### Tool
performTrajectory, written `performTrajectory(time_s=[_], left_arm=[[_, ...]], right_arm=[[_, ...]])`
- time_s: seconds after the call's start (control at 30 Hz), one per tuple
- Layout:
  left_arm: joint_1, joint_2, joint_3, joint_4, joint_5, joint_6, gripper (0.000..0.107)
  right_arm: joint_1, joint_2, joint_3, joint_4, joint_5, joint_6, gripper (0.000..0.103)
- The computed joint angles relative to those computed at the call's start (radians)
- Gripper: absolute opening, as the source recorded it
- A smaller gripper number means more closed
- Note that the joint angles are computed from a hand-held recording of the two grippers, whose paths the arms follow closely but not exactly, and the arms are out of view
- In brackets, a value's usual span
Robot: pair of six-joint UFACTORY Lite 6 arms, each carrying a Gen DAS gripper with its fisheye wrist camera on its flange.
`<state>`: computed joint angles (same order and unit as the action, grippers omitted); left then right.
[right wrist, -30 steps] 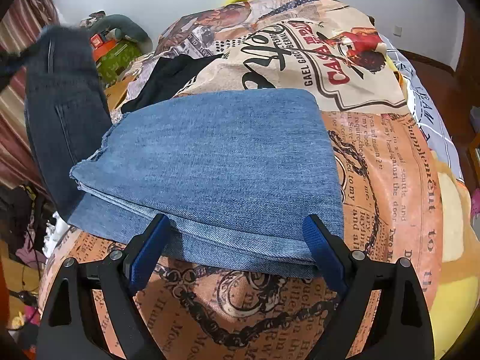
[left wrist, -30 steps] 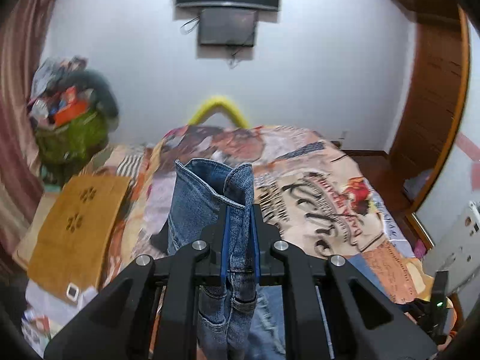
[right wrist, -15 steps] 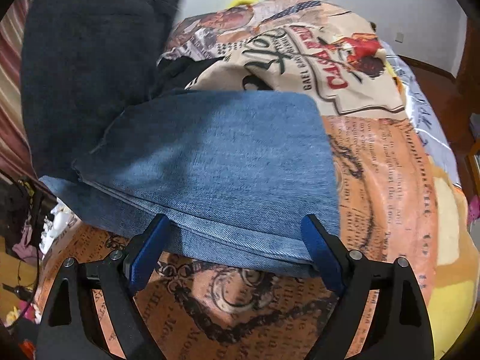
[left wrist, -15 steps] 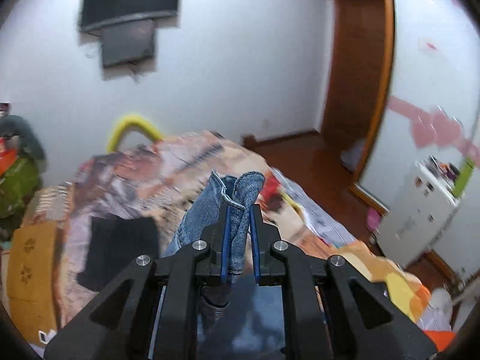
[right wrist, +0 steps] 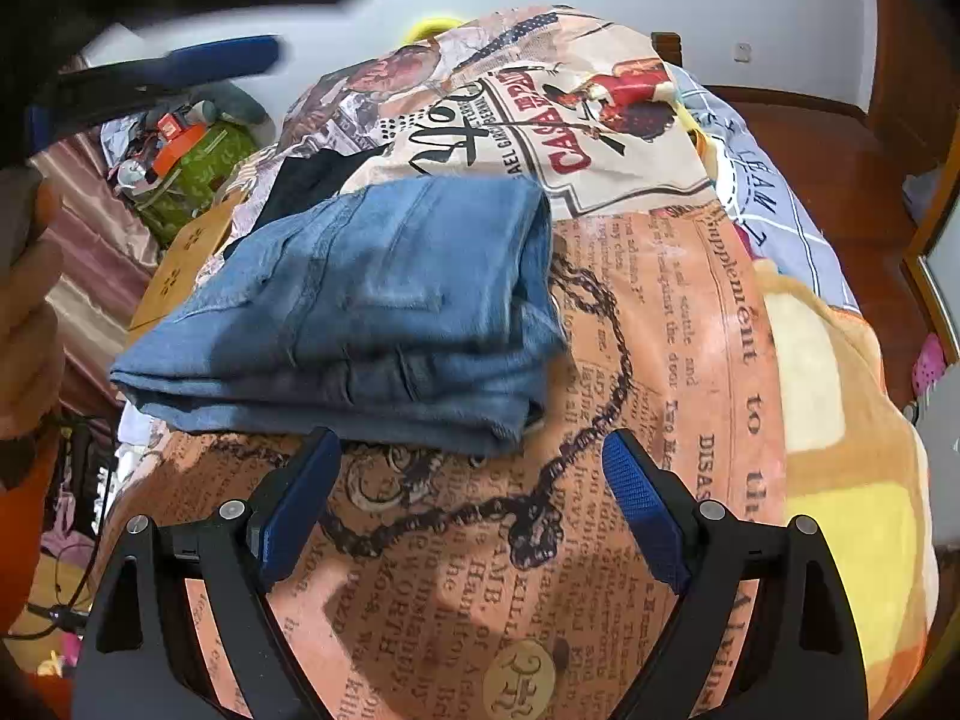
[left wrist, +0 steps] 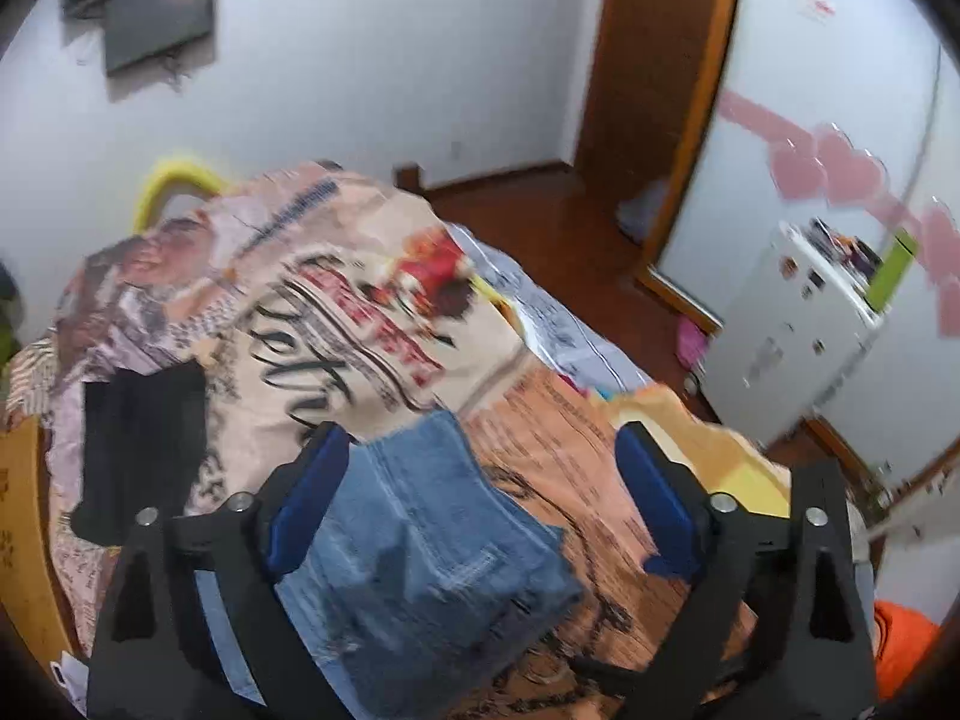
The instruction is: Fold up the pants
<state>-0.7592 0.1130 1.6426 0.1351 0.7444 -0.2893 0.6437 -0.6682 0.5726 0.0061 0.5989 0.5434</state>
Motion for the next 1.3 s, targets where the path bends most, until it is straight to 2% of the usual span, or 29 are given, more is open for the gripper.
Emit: performTrajectory(time_s=[0.03,0.23,0.33,0.53,0.7,0.8,0.9,0.97,1.1,1.2,1.3], left_arm=[[0.022,0.002,0.012,0.016,0.009,0.000,0.098],[0.201,-0.017,-0.028,0.130,0.000,0.017,0.102],[0.329,0.028,-0.021,0.091,0.003,0.096,0.102],[0.585,0.235,0.062,-0.022,0.010,0.254,0.102],[0.690,0.410,0.139,-0.072,0.029,0.303,0.102],[0.697,0.552,0.200,0.005,0.034,0.283,0.102],[0.681,0.622,0.178,0.119,0.015,0.248,0.103],[0.717,0.581,0.082,0.041,-0.065,0.284,0.103],[0.786,0.549,0.023,-0.097,-0.054,0.411,0.103],[0.835,0.476,-0.092,-0.142,-0.082,0.453,0.103],[0.883,0.368,-0.247,-0.205,-0.109,0.517,0.103]], right_arm=[[0.004,-0.006,-0.006,0.001,0.001,0.003,0.087],[0.039,0.043,0.007,-0.002,-0.029,0.026,0.087],[0.060,0.068,0.016,-0.014,-0.046,0.042,0.087],[0.112,0.147,0.063,-0.037,-0.071,0.061,0.087],[0.125,0.251,0.109,-0.011,-0.090,0.030,0.090],[0.131,0.302,0.133,-0.012,-0.094,0.011,0.089],[0.112,0.373,0.165,0.091,-0.094,-0.132,0.089],[0.127,0.411,0.196,0.031,-0.092,-0.101,0.089],[0.089,0.481,0.268,0.050,-0.081,-0.182,0.089],[0.017,0.544,0.331,0.107,-0.072,-0.281,0.087],[-0.029,0.601,0.387,0.094,-0.077,-0.299,0.086]])
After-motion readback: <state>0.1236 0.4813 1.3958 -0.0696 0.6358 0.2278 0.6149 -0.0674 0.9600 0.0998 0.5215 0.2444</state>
